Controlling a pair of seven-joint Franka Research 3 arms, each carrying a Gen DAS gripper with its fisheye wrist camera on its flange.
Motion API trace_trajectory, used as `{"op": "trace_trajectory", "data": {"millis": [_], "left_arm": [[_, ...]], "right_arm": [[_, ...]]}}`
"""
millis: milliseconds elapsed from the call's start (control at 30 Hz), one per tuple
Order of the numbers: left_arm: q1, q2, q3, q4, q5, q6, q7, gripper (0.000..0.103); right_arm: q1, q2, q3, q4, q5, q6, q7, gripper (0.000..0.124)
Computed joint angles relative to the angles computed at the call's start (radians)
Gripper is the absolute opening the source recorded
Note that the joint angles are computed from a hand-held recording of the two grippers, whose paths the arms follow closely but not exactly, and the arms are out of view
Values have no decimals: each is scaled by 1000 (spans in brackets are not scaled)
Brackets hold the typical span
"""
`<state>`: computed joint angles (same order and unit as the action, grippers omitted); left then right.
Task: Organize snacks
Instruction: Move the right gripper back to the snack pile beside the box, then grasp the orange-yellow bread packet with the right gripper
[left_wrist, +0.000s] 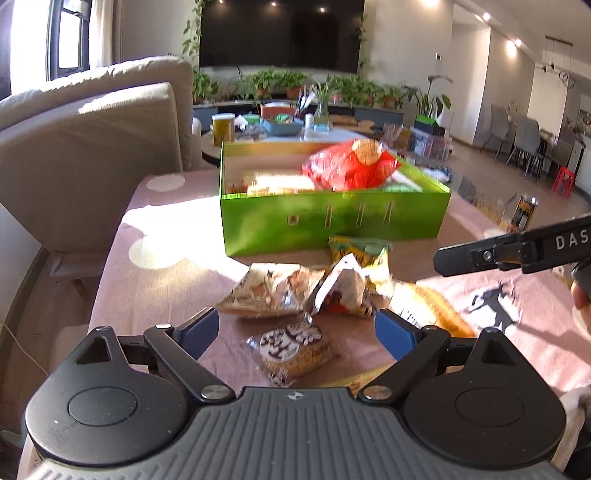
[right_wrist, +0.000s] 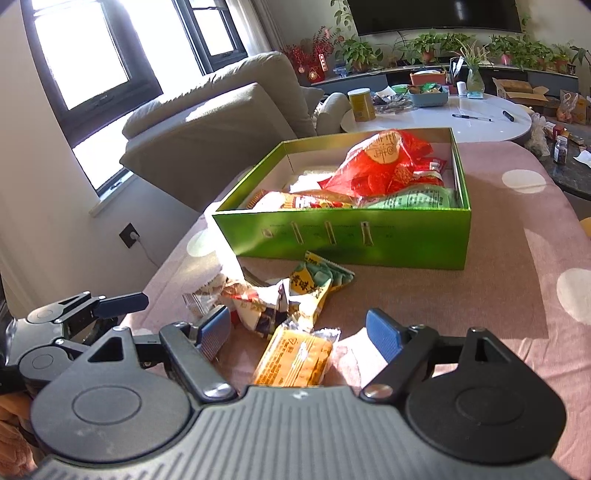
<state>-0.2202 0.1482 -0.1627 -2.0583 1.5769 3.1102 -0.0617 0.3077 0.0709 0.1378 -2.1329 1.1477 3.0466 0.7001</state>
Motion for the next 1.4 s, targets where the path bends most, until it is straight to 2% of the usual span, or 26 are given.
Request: {"op": "trace_trajectory", "data": {"millis": [133,333,500,600,767,867,967,1067,1200,1300,1400], "left_arm": [[-9,8,-1,-12,-78,-21,120,91],[-25,17,8,-15,-123,-34,178,91],[-36,27,5,-29,-338,-91,296,91],[-47,37,22,-31,-383,-65,322,91],[-70,48,27,-24,-457,-107,381,91],[-75,51,28,-24,-513,-106,411,91],[-68,53,17,-27,-615,-103,464,91],[-80,66,16,-3,-703,-144,489,91],[-118,96,30,46,-687,-223,496,87],[-146,102,51,55,-612,-241,460,85],[-144,97,56,50,-568,-231,426,75]], "right_arm": [[7,9,-4,-11,-75,0,57,78],[3,23,-3,-23,-191,-2,163,78],[-1,26,3,-30,-232,-4,196,78],[-2,27,6,-33,-260,-11,212,78],[3,35,7,-32,-307,-21,248,78],[13,41,-4,-39,-385,-15,314,78],[16,44,-11,-48,-456,-1,376,78],[6,49,-3,-48,-473,-1,391,78],[23,53,-28,-62,-586,16,476,78],[30,54,-43,-73,-667,33,532,78],[53,56,-82,-84,-782,50,625,78]]}}
